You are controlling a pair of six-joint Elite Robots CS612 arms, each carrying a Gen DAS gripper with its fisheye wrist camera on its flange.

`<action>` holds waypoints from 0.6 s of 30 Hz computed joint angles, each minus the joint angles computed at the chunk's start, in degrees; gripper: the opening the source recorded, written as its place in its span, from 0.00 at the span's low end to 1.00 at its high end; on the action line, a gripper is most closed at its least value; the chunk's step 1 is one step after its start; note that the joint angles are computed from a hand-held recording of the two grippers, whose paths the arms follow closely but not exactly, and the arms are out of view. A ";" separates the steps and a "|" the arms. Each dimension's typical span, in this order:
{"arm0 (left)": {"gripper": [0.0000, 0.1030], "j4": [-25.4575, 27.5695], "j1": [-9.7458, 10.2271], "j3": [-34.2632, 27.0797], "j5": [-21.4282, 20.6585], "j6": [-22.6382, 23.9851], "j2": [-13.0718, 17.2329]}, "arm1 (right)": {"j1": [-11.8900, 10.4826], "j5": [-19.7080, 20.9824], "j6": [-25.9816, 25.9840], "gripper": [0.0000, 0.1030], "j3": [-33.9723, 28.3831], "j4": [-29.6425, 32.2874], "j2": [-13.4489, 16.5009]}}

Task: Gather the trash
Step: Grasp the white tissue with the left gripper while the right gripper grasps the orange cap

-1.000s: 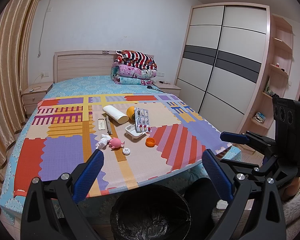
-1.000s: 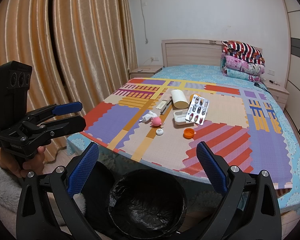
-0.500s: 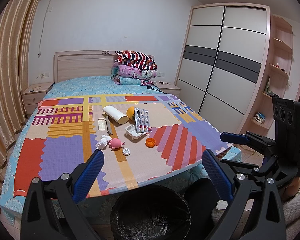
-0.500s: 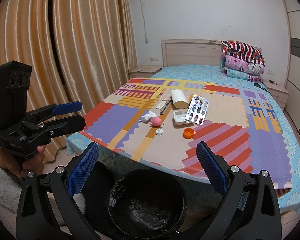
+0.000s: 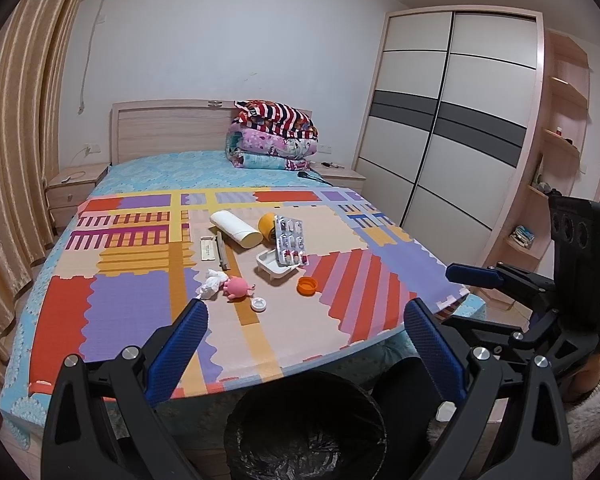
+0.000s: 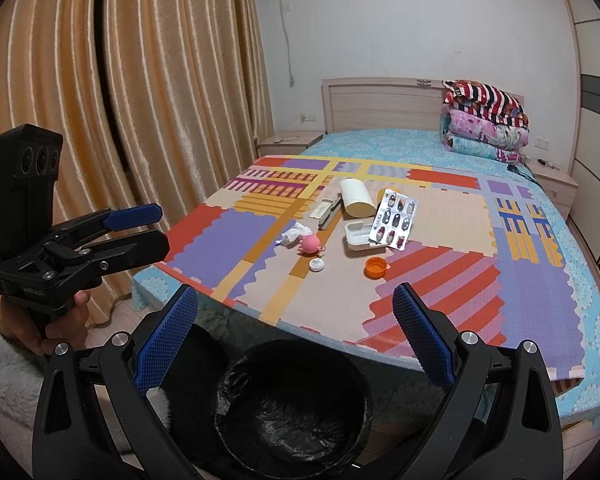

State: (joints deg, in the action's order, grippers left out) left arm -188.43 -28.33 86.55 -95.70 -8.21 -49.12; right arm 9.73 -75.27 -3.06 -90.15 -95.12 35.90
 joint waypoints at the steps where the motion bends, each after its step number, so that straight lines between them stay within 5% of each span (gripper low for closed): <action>1: 0.92 0.17 0.14 -0.22 -0.02 -0.02 0.12 | 0.00 -0.15 0.09 0.96 0.24 -0.12 -0.12; 6: 0.92 2.55 1.00 -3.10 0.38 -0.55 1.82 | -0.37 -1.12 0.07 0.95 2.84 -1.35 -0.92; 18: 0.64 11.41 2.89 -13.20 0.83 -0.02 7.94 | -0.82 -2.31 0.62 0.80 11.76 -3.26 -4.09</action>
